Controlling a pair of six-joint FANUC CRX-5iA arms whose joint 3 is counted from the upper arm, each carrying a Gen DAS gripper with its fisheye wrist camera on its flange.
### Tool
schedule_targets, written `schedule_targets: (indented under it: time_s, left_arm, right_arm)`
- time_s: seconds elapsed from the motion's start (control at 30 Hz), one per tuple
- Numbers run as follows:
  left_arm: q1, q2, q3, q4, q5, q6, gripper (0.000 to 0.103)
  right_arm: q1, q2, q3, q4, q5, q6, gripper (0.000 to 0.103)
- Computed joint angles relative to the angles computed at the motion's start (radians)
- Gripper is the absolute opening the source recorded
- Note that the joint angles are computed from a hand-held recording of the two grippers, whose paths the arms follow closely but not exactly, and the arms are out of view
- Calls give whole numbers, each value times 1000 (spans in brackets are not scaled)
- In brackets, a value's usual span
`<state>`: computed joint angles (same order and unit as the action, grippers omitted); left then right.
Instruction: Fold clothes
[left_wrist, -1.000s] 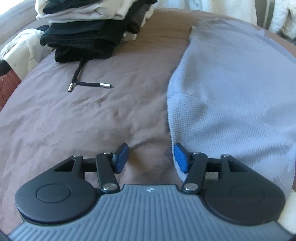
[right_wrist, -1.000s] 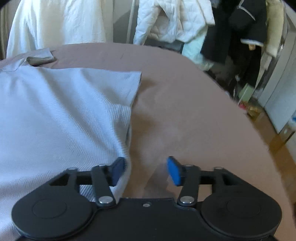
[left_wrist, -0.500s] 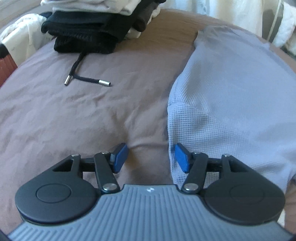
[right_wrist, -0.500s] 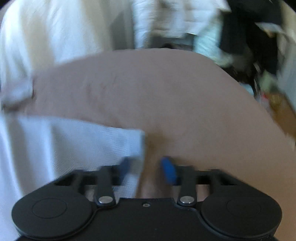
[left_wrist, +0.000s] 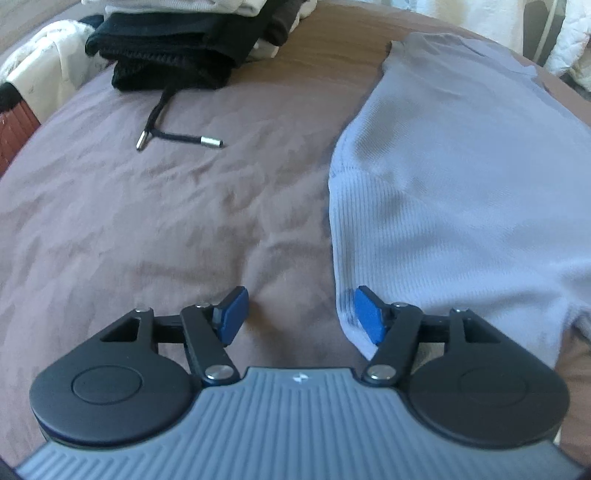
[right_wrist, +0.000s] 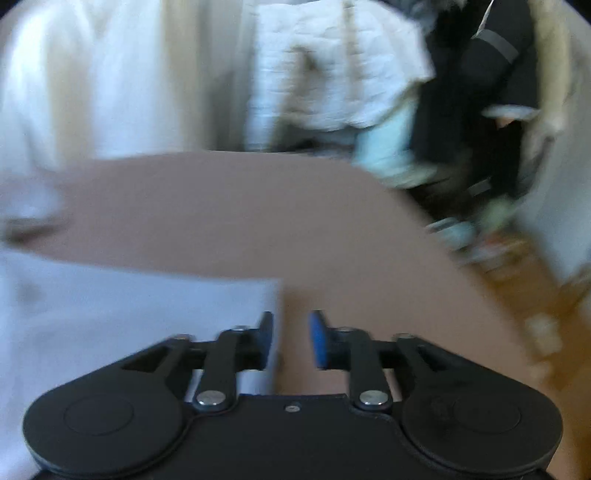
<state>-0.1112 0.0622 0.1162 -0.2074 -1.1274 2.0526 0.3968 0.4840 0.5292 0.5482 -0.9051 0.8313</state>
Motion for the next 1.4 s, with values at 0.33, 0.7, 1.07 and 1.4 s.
schedule_targets:
  time_s: [0.33, 0.7, 1.07, 1.4]
  left_arm:
    - [36, -59, -101, 158, 47, -72, 70]
    - [-32, -111, -104, 74, 163, -78, 4]
    - [51, -110, -192, 231, 221, -48, 14]
    - [2, -43, -106, 194, 124, -141, 6]
  right_arm:
    - [247, -270, -184, -570, -22, 503, 49]
    - [377, -386, -321, -473, -229, 670, 64]
    - [409, -608, -711, -277, 51, 208, 68]
    - [341, -503, -542, -328, 26, 350, 13]
